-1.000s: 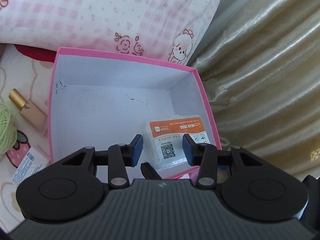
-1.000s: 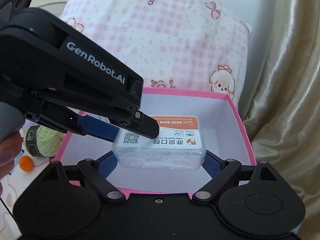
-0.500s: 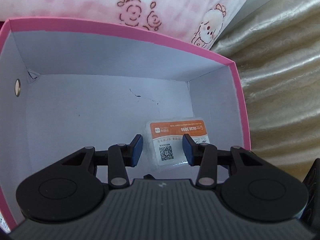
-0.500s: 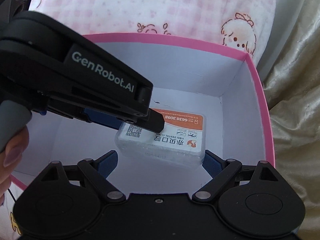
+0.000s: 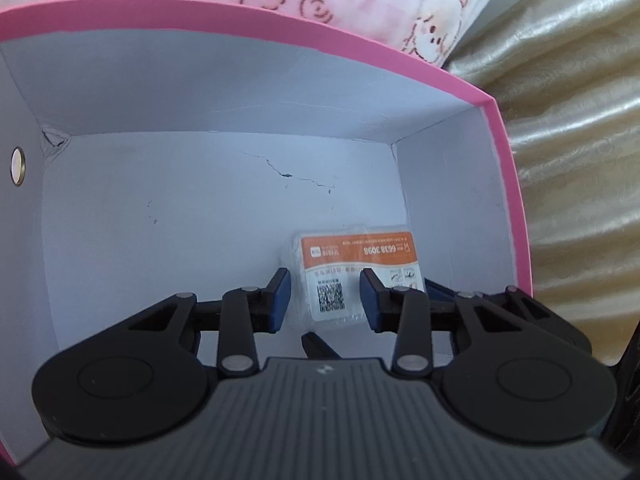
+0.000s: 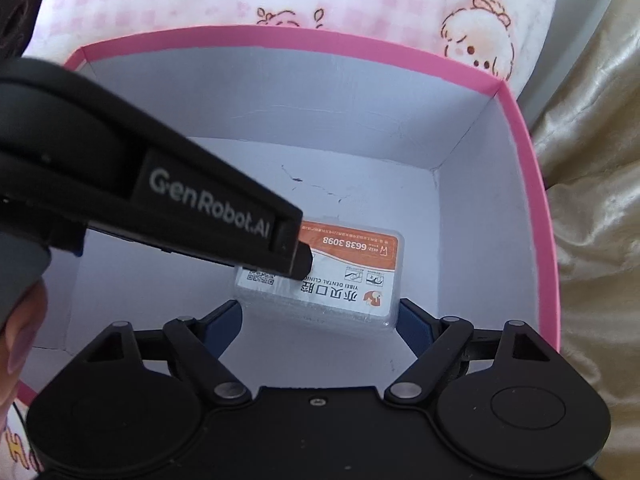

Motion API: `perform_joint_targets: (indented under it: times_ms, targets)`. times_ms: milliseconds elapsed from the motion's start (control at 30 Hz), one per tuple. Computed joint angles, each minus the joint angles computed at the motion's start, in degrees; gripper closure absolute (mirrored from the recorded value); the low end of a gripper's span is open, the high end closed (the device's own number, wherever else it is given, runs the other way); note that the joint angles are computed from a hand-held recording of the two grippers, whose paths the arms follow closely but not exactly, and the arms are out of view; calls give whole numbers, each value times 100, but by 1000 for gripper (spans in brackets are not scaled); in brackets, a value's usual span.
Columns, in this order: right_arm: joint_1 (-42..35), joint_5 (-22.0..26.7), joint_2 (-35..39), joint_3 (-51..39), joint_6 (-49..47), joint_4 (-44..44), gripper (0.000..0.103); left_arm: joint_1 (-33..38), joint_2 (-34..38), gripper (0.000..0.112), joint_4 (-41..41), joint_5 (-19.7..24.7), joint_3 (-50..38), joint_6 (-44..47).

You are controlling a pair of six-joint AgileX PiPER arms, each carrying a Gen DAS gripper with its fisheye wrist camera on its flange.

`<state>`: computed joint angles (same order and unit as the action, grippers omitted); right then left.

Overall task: Organize objects
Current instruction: 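Carry the floss box with the left tool into the pink box, then open the left tool and lift it out of the pink box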

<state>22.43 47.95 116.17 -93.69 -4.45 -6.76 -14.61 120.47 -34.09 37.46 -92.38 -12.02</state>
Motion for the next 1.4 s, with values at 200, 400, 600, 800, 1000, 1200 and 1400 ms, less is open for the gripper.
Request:
perform_joint_targets:
  times_ms: [200, 400, 600, 800, 1000, 1200, 1400]
  targets:
    - [160, -191, -171, 361, 326, -651, 15, -81, 175, 79, 236, 139, -162, -470]
    - [150, -872, -910, 1283, 527, -888, 16, -16, 321, 86, -381, 232, -255, -237]
    - [78, -1246, -1425, 1957, 866, -1065, 22, -30, 352, 88, -869, 100, -148, -9]
    - [-190, -1387, -1630, 1935, 90, -59, 22, -226, -499, 89, 85, -323, 588, -347]
    - [-86, -1584, -1938, 2233, -27, 445, 20, -122, -1694, 69, 938, -53, 1260, -504]
    - [255, 230, -2220, 1411, 314, 748, 20, 4, -2769, 43, 1279, 802, 1510, -272]
    - [654, 521, -2971, 1470, 269, 871, 18, -16, -4227, 37, 2355, 1283, 2040, -870]
